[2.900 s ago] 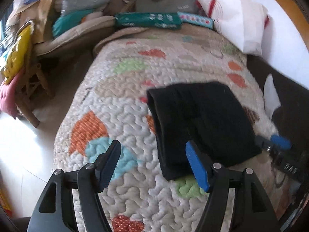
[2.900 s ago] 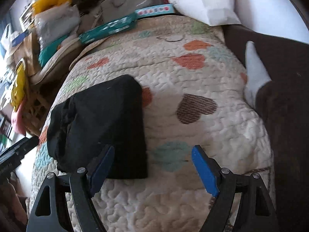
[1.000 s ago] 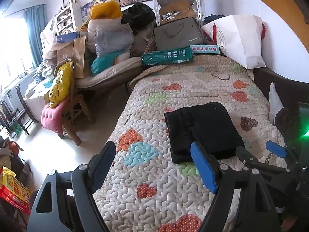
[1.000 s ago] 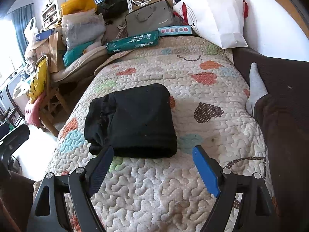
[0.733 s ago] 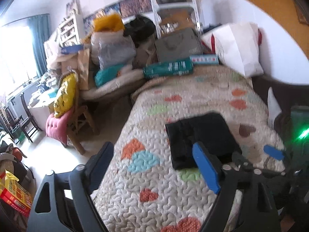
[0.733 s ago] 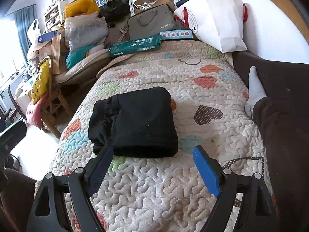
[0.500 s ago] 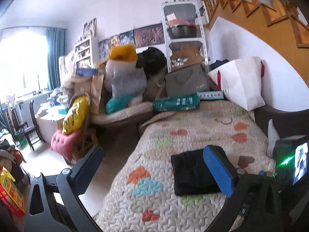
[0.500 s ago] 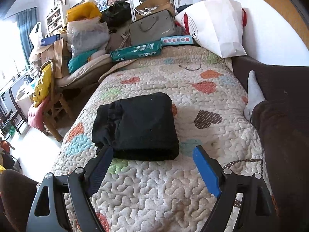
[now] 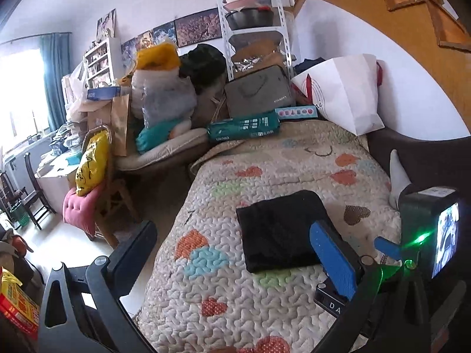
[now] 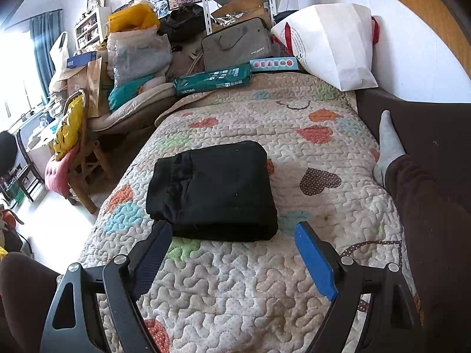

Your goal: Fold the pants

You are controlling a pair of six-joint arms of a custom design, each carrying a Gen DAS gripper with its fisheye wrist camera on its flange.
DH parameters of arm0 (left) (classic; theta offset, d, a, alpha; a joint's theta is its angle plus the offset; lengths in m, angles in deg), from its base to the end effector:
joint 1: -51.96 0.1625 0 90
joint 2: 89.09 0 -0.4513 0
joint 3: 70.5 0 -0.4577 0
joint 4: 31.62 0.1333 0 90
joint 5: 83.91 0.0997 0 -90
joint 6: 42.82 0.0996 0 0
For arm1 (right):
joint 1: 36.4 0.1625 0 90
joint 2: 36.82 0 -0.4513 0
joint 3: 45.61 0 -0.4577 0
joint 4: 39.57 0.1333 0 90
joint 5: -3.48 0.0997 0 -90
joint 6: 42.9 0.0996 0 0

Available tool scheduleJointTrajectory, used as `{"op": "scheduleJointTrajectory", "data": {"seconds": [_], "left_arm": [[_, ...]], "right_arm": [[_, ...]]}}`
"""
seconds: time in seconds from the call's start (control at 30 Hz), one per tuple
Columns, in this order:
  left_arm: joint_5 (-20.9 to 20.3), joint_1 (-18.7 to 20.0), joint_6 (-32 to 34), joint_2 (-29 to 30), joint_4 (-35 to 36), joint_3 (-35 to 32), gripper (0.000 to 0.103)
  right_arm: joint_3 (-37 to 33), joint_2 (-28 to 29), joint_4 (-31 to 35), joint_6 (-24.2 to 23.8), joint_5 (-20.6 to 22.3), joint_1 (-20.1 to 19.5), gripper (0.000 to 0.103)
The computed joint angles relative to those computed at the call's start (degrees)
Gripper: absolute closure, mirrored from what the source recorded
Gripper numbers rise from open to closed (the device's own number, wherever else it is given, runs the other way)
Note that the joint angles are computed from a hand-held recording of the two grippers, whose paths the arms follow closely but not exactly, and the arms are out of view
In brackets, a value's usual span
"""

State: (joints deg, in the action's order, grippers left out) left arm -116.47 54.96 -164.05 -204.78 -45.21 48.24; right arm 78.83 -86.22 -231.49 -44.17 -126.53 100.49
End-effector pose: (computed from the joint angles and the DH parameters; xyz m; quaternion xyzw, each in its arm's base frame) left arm -0.2153 -0.2288 0.4370 0.0951 0.7350 -0.4951 0.4535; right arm 0.4381 -0.3152 0.0400 0.3003 -0.8668 0.3303 0.2220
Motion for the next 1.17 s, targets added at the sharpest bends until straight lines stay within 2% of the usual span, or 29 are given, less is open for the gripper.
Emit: {"op": "scheduleJointTrajectory", "data": {"seconds": [0.67, 0.83, 1.17], "left_arm": [[-1.88, 4.7, 8.34, -3.71, -10.33, 1.81, 0.0], [-1.64, 8.11, 13.53, -4.99, -16.0, 2.5, 0.0], [-1.73, 18.28, 26.71, -5.71, -28.82, 3.76, 0.0]], "right_arm": [[-0.23, 0.69, 0.33, -1.24, 0.43, -0.14, 0.014], [-0.32, 1.05, 0.47, -1.5, 0.31, 0.0, 0.014], [-0.28, 1.19, 1.0, -1.05, 0.05, -0.69, 0.013]]}}
